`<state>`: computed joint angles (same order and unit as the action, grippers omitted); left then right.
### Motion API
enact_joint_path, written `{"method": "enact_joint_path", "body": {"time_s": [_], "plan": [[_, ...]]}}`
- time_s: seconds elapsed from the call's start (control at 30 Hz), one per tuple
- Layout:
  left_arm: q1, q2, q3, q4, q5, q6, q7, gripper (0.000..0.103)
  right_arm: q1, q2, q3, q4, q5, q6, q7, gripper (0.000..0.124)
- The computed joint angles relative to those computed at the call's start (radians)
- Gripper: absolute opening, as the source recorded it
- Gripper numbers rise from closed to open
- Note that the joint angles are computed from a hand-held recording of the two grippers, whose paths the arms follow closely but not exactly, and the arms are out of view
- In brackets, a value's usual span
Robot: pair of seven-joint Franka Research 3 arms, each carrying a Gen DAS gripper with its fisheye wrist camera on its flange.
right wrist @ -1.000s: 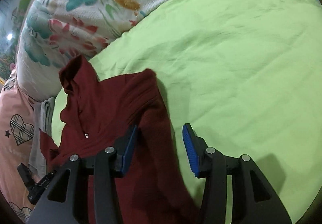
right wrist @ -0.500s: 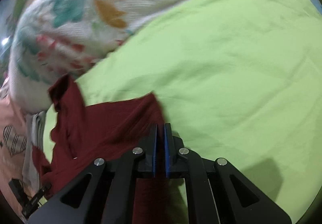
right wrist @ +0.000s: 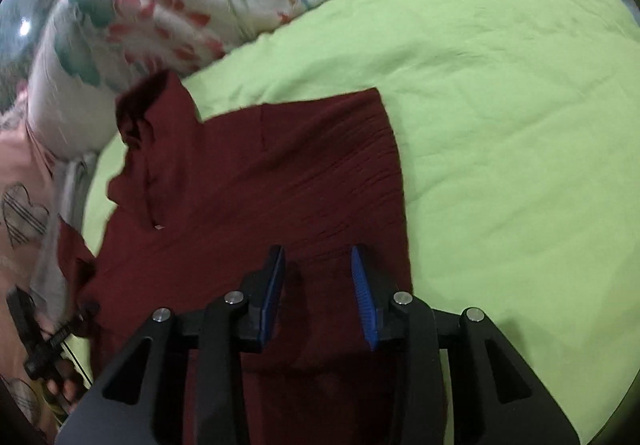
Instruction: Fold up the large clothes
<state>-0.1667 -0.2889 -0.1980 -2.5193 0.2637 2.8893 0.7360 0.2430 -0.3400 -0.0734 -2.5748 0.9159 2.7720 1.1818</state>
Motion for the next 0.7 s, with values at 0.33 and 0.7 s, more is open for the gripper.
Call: {"method": "enact_joint_path", "body": {"time_s": [0.33,0.7], "plan": [[0.153,-0.227,0.043,-0.136,0.03,-0.097,-0.06,0.051,0.121,-0.204,0.018,-0.111,0.113,-0.035,-0.061,0.045],[0.289,0.011,0.156,0.013,0.015,-0.062,-0.022,0.063,0.196,-0.272,0.037,-0.165,0.156,-0.08,-0.018,0.046]]}}
